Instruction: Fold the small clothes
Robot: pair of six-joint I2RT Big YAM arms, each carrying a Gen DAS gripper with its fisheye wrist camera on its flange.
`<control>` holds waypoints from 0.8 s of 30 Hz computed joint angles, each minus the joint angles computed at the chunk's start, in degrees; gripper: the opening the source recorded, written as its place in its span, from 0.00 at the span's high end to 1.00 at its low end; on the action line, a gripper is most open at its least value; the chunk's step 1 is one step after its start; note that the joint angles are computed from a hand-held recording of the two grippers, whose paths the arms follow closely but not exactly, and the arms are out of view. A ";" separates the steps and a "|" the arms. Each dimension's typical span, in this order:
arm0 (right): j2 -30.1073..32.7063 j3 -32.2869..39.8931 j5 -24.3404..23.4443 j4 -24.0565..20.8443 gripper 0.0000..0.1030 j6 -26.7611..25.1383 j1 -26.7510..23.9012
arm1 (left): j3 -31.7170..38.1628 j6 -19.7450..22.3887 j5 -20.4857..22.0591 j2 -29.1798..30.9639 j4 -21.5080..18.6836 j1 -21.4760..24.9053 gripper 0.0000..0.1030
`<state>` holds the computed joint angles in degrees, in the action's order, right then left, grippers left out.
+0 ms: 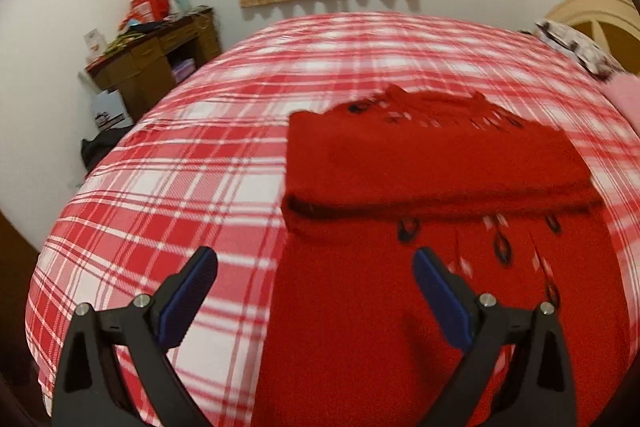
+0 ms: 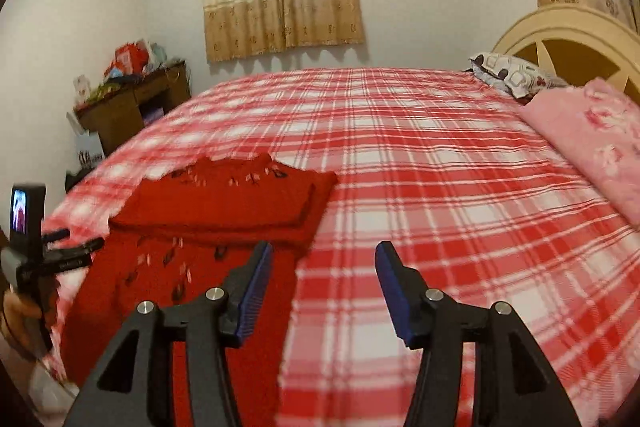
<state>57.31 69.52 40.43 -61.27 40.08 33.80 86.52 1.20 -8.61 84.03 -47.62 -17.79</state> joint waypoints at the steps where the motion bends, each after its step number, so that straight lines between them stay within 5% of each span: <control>1: -1.02 -0.12 0.32 -1.88 0.47 0.49 1.32 | -1.44 1.13 2.03 -1.24 -0.11 0.54 0.03; 5: -4.93 -1.29 0.39 -7.43 0.32 4.39 7.06 | -5.22 3.83 9.63 -4.92 -1.78 3.37 0.03; 8: -6.88 -2.58 -0.57 -10.57 0.32 7.46 11.71 | -7.75 5.77 12.62 -7.72 -4.00 5.50 0.03; 15: -6.06 -8.86 -9.39 -6.70 0.32 9.35 16.10 | -15.73 11.06 16.56 -16.03 -7.70 8.17 0.03; 19: -7.18 -13.80 -15.69 0.09 0.32 12.92 15.13 | -20.14 14.41 19.67 -20.22 -9.18 9.29 0.03; 24: -5.03 -14.89 -19.38 1.14 0.32 14.07 15.19 | -23.07 16.43 22.67 -21.91 -12.00 10.41 0.17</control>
